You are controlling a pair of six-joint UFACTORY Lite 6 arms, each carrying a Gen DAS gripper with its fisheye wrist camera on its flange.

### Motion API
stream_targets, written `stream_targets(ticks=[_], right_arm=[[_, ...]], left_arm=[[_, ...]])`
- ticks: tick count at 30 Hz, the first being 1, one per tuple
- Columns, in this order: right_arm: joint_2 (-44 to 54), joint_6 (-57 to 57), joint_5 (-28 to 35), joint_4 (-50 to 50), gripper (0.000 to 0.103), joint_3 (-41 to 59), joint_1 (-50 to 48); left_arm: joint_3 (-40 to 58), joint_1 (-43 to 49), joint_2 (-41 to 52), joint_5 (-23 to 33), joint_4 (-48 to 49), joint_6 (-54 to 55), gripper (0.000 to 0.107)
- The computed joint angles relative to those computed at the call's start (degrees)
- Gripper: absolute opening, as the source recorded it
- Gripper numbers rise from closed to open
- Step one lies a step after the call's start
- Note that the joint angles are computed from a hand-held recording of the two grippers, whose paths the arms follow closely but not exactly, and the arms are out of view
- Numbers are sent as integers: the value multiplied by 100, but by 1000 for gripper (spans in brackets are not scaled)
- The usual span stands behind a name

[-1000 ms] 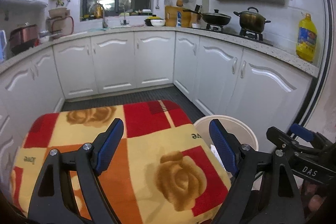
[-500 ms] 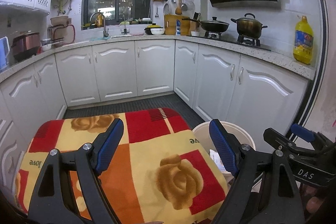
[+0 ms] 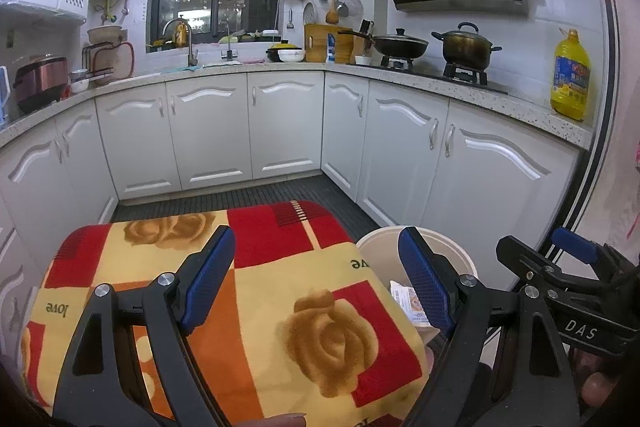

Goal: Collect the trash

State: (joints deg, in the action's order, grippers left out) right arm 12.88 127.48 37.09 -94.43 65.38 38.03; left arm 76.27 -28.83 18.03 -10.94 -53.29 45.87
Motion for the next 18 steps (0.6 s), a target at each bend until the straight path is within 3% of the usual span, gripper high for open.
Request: stream_targets(ticks=[18], right_arm=[[82,-148,-57,75,100,62,-22]], left_arm=[[9,64,93,84,357,-375,83]])
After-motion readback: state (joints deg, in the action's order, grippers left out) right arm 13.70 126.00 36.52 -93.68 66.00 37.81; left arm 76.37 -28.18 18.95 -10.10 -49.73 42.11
